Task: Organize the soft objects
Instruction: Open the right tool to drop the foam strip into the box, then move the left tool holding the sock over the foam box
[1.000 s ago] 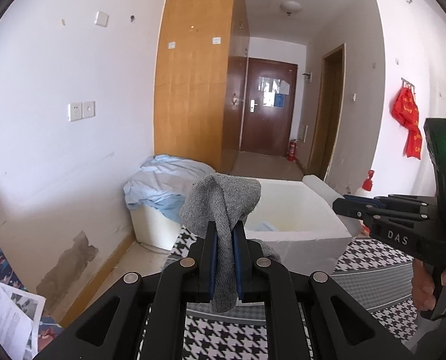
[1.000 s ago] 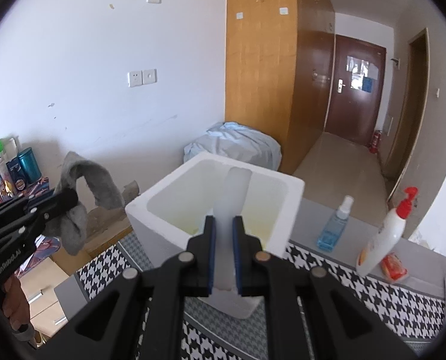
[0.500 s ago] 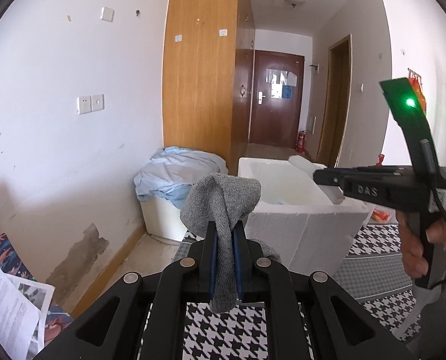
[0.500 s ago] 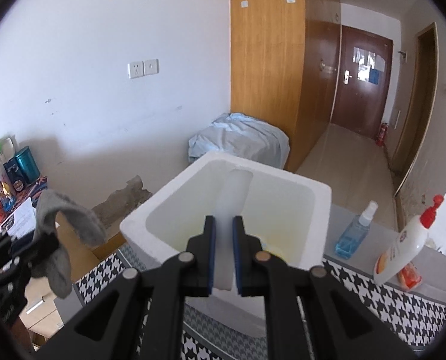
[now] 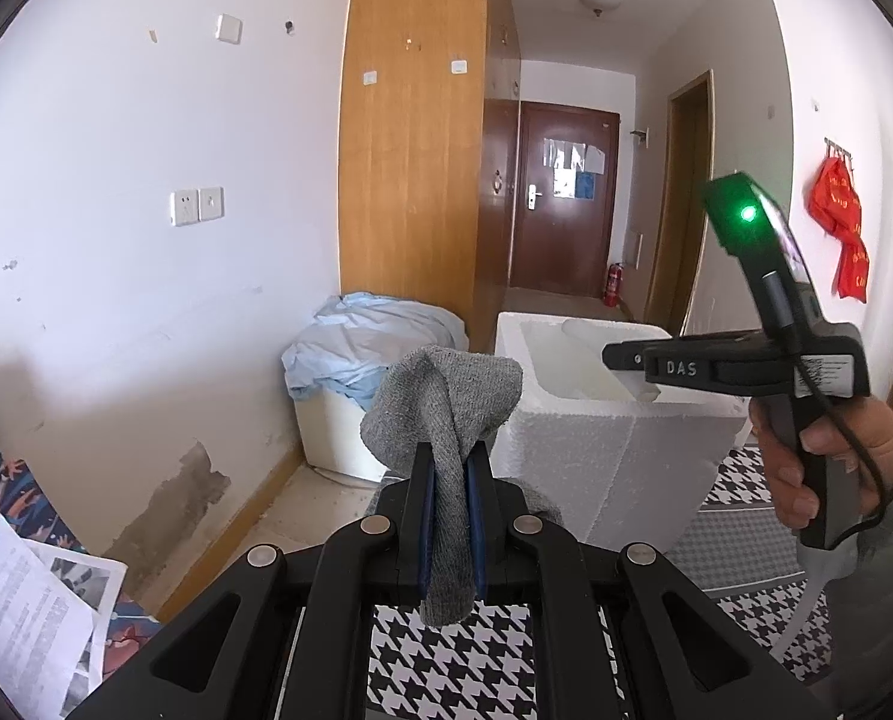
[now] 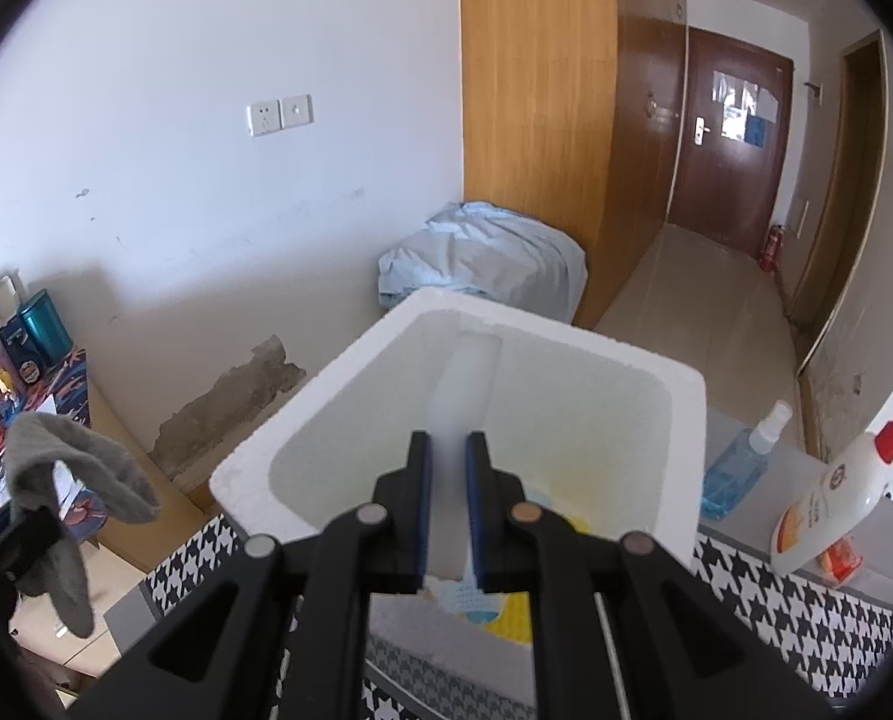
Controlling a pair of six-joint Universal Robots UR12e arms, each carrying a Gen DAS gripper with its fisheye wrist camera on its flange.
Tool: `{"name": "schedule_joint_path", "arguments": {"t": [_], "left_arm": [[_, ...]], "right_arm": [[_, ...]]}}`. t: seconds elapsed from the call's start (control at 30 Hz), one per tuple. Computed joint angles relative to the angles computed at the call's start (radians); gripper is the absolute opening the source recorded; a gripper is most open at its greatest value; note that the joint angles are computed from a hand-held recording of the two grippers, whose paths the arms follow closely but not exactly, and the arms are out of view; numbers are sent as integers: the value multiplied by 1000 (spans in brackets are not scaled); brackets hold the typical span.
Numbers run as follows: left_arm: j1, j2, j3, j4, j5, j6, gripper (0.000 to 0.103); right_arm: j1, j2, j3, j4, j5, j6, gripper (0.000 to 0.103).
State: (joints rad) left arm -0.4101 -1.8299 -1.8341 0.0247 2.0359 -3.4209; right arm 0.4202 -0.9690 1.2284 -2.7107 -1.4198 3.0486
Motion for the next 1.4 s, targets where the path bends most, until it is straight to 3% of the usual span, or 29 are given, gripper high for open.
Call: {"name": "schedule_joint_path", "arguments": {"t": [0.37,0.43,0.5,0.57,0.63,1.0,1.4], "left_arm": [[-4,0,-9,21,10,1,10],[-5,0,-9,22,12,0,10],[-6,0,-8,24,16,0,10],[-6,0,-7,23,18,0,10],[-7,-3,-3,20,19,0,10],[-5,-5,5,27,17,3,10],[6,-37,64,21,-60,33,10]], "right_arm": [[-4,15,-20,47,16,9,25],[-3,13,-17,43,16,0,39],[-3,8,-4,13,16,-4,74],[-2,2,17,-48,9,-11,85],[-3,-4,32,-85,14,-21,87],[-11,-15,47,-101,20,-9,88],[-28,-68,124,-164,-9,12,88]]}}
